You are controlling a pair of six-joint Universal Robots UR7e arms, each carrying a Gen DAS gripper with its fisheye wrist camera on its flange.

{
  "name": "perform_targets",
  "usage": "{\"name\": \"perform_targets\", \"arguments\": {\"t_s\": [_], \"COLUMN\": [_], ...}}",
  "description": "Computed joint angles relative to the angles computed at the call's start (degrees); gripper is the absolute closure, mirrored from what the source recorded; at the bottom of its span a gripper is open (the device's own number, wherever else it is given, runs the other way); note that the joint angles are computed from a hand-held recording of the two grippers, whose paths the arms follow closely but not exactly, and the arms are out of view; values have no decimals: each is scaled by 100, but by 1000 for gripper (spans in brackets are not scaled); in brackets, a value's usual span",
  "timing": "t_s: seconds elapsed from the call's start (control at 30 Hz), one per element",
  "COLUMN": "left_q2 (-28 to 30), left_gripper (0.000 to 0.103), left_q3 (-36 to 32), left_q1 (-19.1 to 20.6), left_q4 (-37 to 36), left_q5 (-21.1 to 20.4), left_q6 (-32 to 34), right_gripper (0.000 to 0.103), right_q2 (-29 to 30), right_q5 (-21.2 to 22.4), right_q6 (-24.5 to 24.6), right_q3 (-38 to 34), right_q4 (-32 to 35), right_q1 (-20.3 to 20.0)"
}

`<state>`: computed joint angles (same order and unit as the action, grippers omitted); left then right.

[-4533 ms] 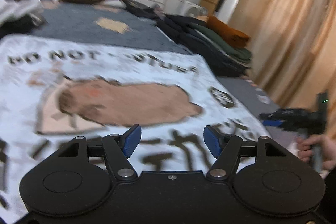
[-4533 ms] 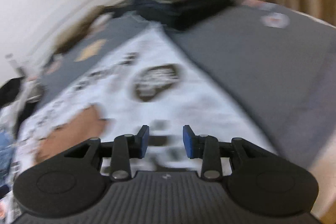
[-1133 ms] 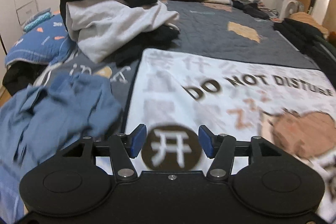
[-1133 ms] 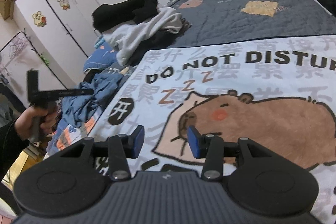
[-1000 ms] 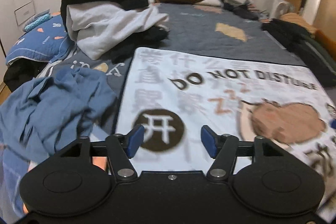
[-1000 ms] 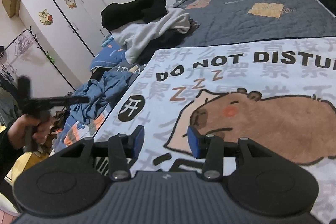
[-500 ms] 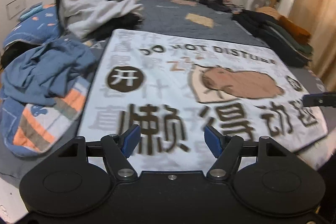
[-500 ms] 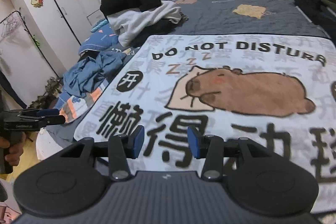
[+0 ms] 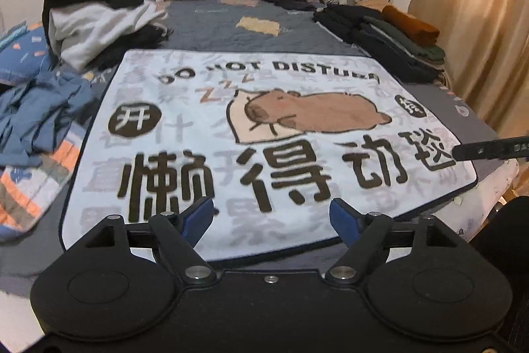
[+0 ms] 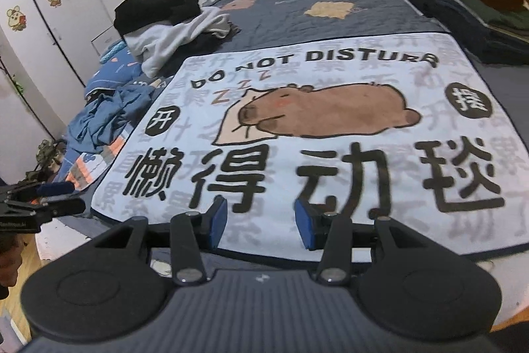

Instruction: Fold towel

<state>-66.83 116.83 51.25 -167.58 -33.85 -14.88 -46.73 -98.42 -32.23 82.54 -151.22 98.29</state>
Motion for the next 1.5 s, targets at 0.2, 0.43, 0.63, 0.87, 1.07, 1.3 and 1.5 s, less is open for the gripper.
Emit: {"name": "perform_targets", "arguments": {"t_s": [0.2,0.43,0.63,0.87,1.07,1.3,1.5], "left_q2": [11,139,344,339,47,-524,-1094], "left_gripper": [27,26,26,26,26,25,24], "left_q3": [81,25,-18,120,376,753,1062], "left_q1": [4,-49,-46,-51,-16,152,504], "left_q4": [119,190,-30,-290,-103,-438,-821], "left_q5": [27,34,38,54,326,524,833], "left_q6": [-593,-621,-578,-791,-1362,-1629,-1637], "right_gripper": [59,59,59,59,59,59,59], "right_q2": [-199,-370,-408,-361,-282,-78,224], "right_q5": [-136,-229,-180,-42,159,367,531], "right_q6": [-42,-36,-79,-62,60,81,88], "right_q3": [210,435,533,516,441,322,91], "right_q4": [-193,-446,-608,-594,-479,-382,-192], "right_q1": [-74,-154,-176,-207,-240,-182,-82]}}
